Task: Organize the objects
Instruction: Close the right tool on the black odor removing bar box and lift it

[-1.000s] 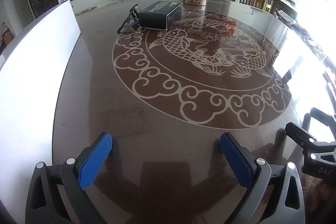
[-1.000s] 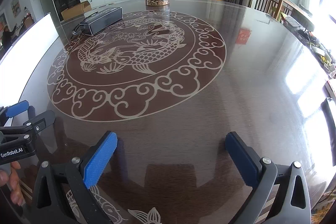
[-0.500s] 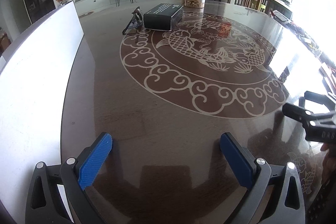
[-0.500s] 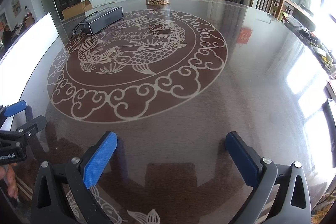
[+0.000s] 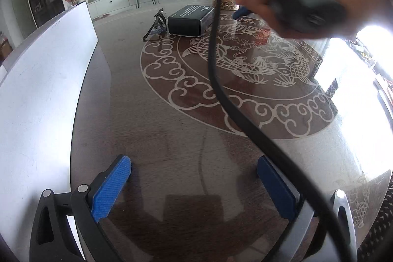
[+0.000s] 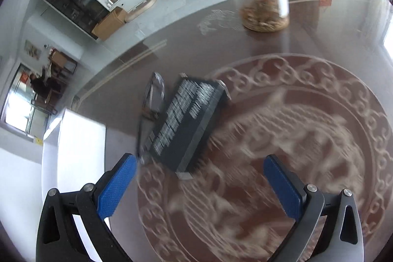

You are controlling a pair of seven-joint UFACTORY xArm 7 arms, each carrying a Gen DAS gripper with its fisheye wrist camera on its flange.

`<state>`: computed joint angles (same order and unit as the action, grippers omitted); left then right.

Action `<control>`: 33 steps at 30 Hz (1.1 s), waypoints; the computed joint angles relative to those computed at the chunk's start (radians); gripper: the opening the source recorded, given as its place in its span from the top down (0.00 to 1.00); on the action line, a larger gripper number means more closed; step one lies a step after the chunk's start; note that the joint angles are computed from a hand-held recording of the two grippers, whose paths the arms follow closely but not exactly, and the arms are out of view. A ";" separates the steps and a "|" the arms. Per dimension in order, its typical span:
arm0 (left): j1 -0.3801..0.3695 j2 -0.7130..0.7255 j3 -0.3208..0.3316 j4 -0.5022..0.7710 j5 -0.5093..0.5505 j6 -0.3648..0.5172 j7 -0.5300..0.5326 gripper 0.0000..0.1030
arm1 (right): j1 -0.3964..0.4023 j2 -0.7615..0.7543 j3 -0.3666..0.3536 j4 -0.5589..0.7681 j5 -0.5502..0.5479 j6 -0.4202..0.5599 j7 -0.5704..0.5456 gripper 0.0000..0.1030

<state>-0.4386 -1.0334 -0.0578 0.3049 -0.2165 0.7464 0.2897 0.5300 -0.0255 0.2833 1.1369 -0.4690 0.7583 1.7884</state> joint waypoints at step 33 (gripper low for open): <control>0.000 0.042 0.002 0.018 0.001 -0.025 0.000 0.00 | 0.109 -0.366 0.379 -0.300 0.086 0.506 0.057 0.09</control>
